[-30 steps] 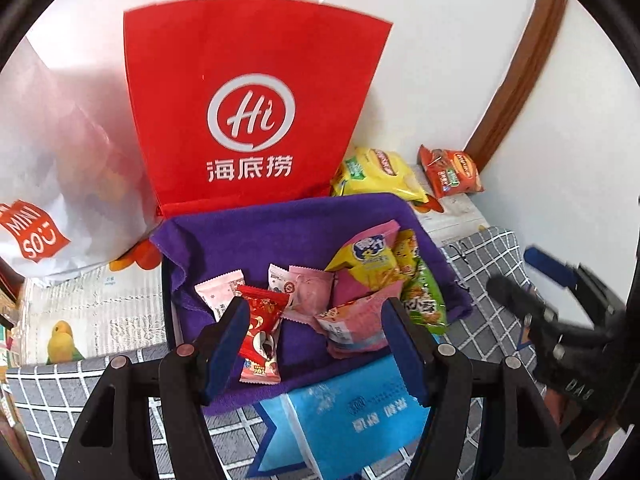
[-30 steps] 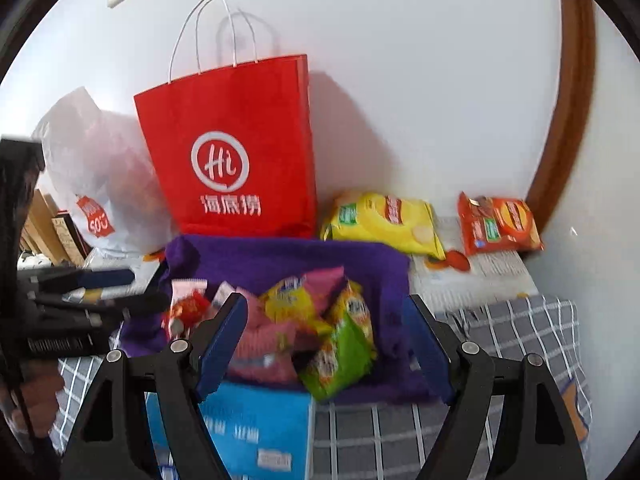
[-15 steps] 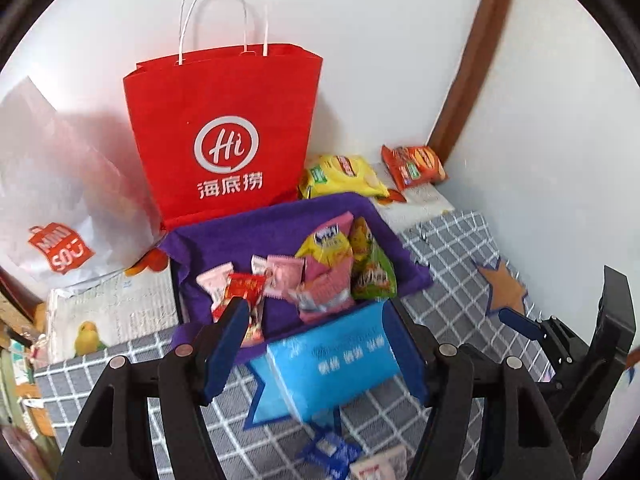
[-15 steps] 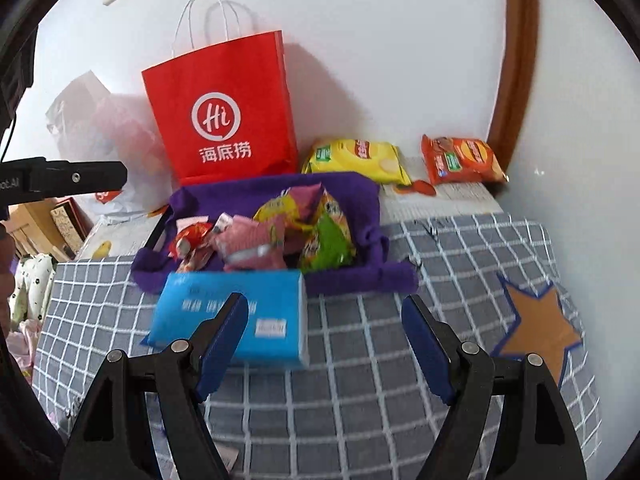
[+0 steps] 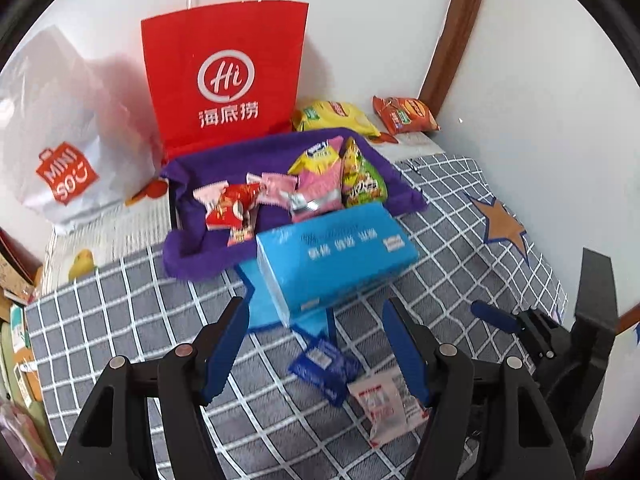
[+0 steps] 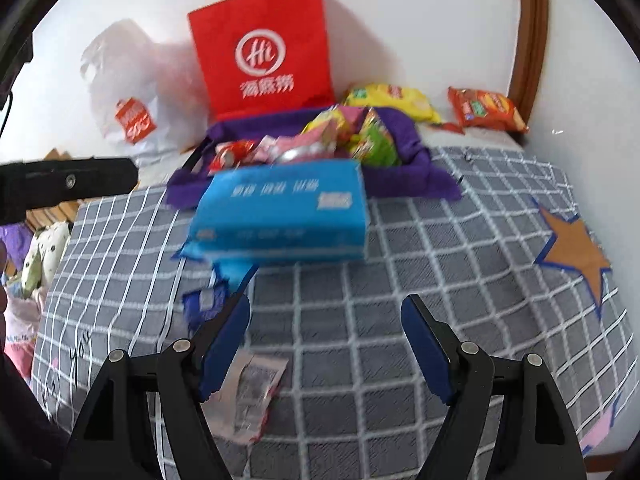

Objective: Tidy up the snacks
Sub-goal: 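Move both open tools back toward the remaining snacks on the bed cover, then grasp the white packet with the right tool while the left grasps the blue wrapper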

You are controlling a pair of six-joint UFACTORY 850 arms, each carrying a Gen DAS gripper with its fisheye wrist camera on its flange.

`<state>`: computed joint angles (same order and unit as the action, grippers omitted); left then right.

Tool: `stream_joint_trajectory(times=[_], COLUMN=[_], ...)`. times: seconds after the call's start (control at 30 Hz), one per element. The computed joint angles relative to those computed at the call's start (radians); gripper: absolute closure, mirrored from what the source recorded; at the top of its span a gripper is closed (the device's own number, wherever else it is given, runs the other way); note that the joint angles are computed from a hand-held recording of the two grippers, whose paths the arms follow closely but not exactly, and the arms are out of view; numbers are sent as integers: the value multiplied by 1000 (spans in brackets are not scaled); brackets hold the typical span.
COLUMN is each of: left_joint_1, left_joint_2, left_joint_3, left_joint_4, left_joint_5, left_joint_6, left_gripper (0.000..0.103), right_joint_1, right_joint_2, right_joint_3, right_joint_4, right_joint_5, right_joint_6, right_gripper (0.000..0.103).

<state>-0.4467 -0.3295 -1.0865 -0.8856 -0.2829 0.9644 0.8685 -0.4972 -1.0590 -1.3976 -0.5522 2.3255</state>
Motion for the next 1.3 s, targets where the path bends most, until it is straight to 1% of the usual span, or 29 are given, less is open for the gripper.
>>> stream_joint_trajectory(times=[0.23, 0.47, 0.57, 0.63, 0.7, 0.77, 0.8, 0.87, 0.9, 0.97, 1.03, 1.07, 1.1, 1.2, 1.3], left_joint_1=[20, 56, 71, 80, 90, 99, 102, 108, 110, 113, 117, 118, 119, 123, 122], left_joint_2=[9, 2, -10, -20, -34, -45, -50, -61, -66, -75, -83, -86, -89, -97, -99], left_joint_3=[43, 50, 42, 36, 24, 16, 12, 5, 0, -6, -10, -12, -13, -20, -21], left_joint_4=[-104, -160, -175, -182, -179, -187, -190, -193, -190, -182, -188, -188, -187, -181, -174], left_joint_5=[-20, -44, -56, -65, -76, -85, -89, -97, -100, -104, -110, -112, -112, -125, -117], left_joint_6=[114, 160, 163, 164, 152, 154, 153, 153, 148, 135, 139, 140, 139, 132, 126], left_gripper=[36, 36, 36, 36, 36, 36, 36, 36, 36, 36, 36, 36, 36, 36, 36], right_joint_1=[31, 33, 31, 30, 32, 37, 47, 60, 64, 64, 67, 68, 68, 66, 65], right_joint_2=[-57, -114, -121, -125, -134, -156, -173, -200, -209, -209, -208, -207, -203, -186, -175], right_joint_3=[-33, -74, -68, -70, -80, -113, -139, -177, -187, -187, -182, -180, -176, -152, -136], right_joint_4=[21, 58, -26, -54, -51, 32, 97, 163, 162, 140, 123, 117, 109, 93, 71], right_joint_5=[49, 109, 134, 140, 138, 135, 103, 59, 46, 51, 41, 36, 37, 42, 41], right_joint_6=[2, -42, 64, 92, 70, -52, -143, -252, -261, -235, -221, -224, -225, -215, -200], right_gripper=[24, 24, 24, 24, 24, 24, 24, 24, 24, 26, 30, 36, 38, 41, 42])
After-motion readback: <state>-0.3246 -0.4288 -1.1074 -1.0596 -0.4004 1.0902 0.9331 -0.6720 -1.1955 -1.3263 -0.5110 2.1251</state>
